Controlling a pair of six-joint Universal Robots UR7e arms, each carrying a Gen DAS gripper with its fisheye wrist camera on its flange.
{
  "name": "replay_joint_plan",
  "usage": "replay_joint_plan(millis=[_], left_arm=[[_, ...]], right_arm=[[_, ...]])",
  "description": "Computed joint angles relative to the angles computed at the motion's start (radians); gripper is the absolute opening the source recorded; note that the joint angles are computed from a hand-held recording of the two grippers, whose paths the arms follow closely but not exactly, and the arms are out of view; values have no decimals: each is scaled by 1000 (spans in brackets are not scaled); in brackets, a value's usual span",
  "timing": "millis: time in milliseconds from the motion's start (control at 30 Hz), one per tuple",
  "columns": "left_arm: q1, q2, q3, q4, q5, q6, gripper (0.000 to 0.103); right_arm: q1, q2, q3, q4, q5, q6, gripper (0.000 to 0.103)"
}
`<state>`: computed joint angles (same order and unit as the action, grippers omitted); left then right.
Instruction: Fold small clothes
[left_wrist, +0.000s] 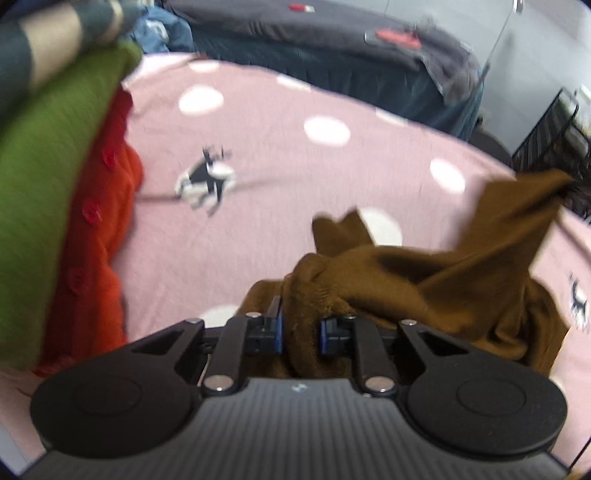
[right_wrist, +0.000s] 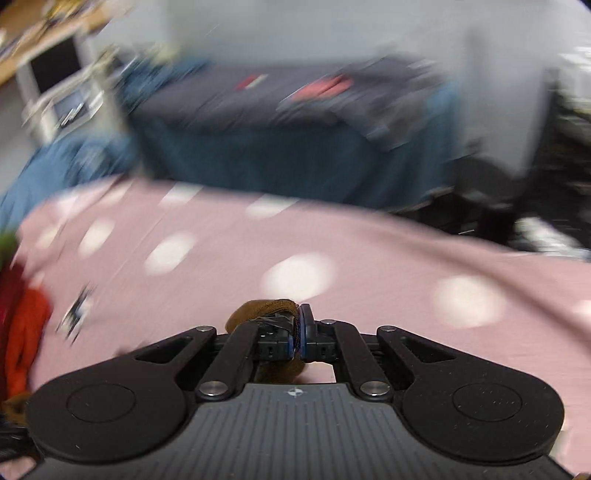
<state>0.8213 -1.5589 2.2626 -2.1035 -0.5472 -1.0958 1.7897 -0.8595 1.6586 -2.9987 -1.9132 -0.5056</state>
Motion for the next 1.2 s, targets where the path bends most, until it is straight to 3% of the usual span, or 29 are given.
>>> replay_joint_plan(millis=[67, 167, 233, 300, 400, 433, 500, 533, 567, 600, 633, 667, 767, 867, 900, 967, 1033, 1100, 1200], left_arm=[[-21, -10, -17, 13, 43, 9, 17], [-49, -3, -44, -49, 98, 79, 17], [-57, 37, -71, -149, 109, 182, 18], [-38, 125, -116, -298, 121, 353, 18], [18, 268, -227, -494, 99, 576, 20], [40, 317, -276, -534, 96, 625, 25], [68, 391, -357, -489, 137, 628, 55], [79, 410, -397, -403, 154, 572, 79], [83, 415, -422, -315, 162, 498, 96], [80, 410, -425, -269, 160, 448, 101], [71, 395, -406, -264, 149, 431, 103], [61, 376, -370, -291, 134, 440, 103], [34, 294, -264, -192, 42, 347, 103], [15, 225, -152, -91, -73, 222, 103], [11, 211, -120, -71, -106, 184, 103], [14, 202, -74, -47, -180, 115, 101], [14, 200, -29, -77, -225, 77, 100], [12, 203, 3, -116, -238, 63, 100], [26, 229, 8, -178, -247, 88, 100]], right_arm=[[-21, -58, 26, -68, -19, -8, 4], [-55, -165, 77, -117, -28, 59, 4], [-70, -236, 121, -106, -24, 119, 4], [-73, -279, 171, -133, -13, 116, 4], [-69, -254, 172, -191, -11, 111, 4], [-75, -237, 149, -192, 8, 146, 4], [-88, -183, 85, -236, 48, 190, 6], [-91, -152, 48, -263, 48, 194, 16], [-86, -123, 13, -270, 21, 192, 42], [-79, -111, -14, -236, -15, 184, 59], [-70, -117, -24, -177, -53, 179, 91], [-68, -132, -5, -146, -55, 172, 102], [-96, -222, 155, -158, 62, 56, 103], [-113, -284, 270, -68, 21, -11, 103], [-126, -300, 297, -21, 14, 0, 101], [-148, -317, 326, 69, -15, 49, 78], [-153, -312, 339, 101, -70, 71, 65], [-152, -291, 342, 63, -122, 57, 65], [-165, -279, 327, 89, -99, 68, 65]])
